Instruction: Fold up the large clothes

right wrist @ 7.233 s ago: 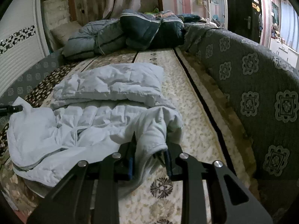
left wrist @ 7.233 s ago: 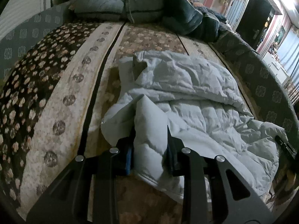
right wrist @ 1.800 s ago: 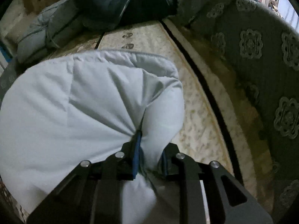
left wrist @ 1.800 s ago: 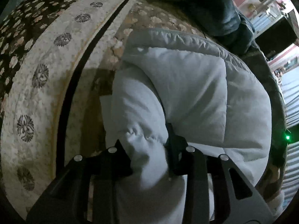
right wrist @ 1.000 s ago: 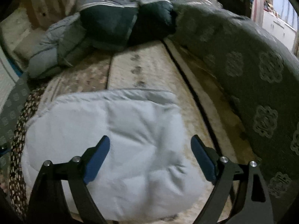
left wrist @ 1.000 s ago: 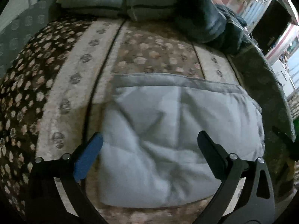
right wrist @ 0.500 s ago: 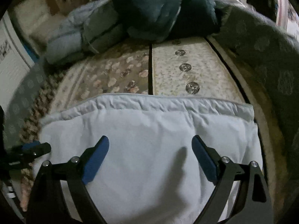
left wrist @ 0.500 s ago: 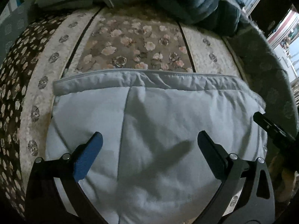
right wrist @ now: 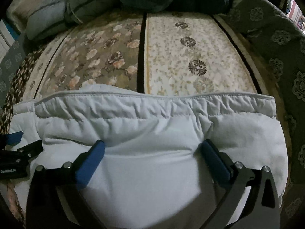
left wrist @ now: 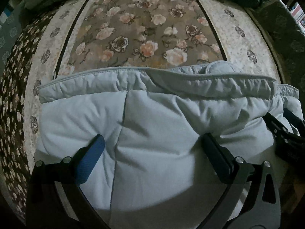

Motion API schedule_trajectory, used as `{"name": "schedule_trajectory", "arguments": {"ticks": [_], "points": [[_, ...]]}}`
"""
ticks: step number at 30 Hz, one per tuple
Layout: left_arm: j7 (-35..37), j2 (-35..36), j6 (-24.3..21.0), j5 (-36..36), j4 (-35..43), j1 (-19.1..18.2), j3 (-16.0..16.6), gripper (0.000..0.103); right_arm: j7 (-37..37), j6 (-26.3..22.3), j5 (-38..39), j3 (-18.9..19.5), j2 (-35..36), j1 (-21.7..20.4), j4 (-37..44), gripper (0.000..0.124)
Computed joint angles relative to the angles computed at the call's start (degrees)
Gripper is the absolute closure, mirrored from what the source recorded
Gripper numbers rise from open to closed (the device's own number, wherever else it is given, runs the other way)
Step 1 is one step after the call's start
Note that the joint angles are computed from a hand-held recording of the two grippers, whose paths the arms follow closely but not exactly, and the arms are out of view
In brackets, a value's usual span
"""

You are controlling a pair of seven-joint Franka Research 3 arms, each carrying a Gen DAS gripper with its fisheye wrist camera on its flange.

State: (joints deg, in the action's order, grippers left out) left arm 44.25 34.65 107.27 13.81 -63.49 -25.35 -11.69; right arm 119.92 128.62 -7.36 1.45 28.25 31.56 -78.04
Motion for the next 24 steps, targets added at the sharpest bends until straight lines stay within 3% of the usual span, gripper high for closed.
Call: {"name": "schedule_trajectory", "arguments": {"ticks": [13, 15, 17, 19, 20, 22, 24], "points": [[-0.26, -1.58, 2.33, -0.27, -4.03, 0.53, -0.35, 0.003, 0.96, 4.18, -1.34, -0.58, -0.27, 0.52, -2.60, 0.022], [0.12, -4.10, 5.32, -0.55, -7.46, 1.18, -0.69, 0.003, 0.79, 13.74, -2.58, -0.60, -4.41, 0.40, -9.64, 0.023], [-1.10, -9.17, 13.46, -0.93, -14.83, 2.51, -1.08, 0.003, 2.92, 21.34, -6.34, -1.99, -6.99, 1.52, -14.34, 0.023], [-3.02, -11.14, 18.03, -0.14, -17.85, 2.92, -0.88, 0.003, 3.70, 19.75, -7.57, -2.15, -5.77, 1.77, -12.35, 0.023], [-3.18, -10.39, 17.32, 0.29, -16.89, 2.87, -0.74, 0.003, 1.49, 16.41, -5.40, -0.92, -4.12, 0.71, -9.73, 0.023], [-1.58, -7.43, 13.00, -0.42, -13.13, 3.33, -0.88, 0.003, -0.01, 15.44, -4.13, -0.72, -3.21, 0.02, -8.75, 0.024], [-1.74, -8.76, 14.58, 0.59, -15.68, 3.83, -0.26, 0.003, 2.80, 15.66, -7.10, -3.10, -3.89, 0.72, -9.98, 0.024]]}}
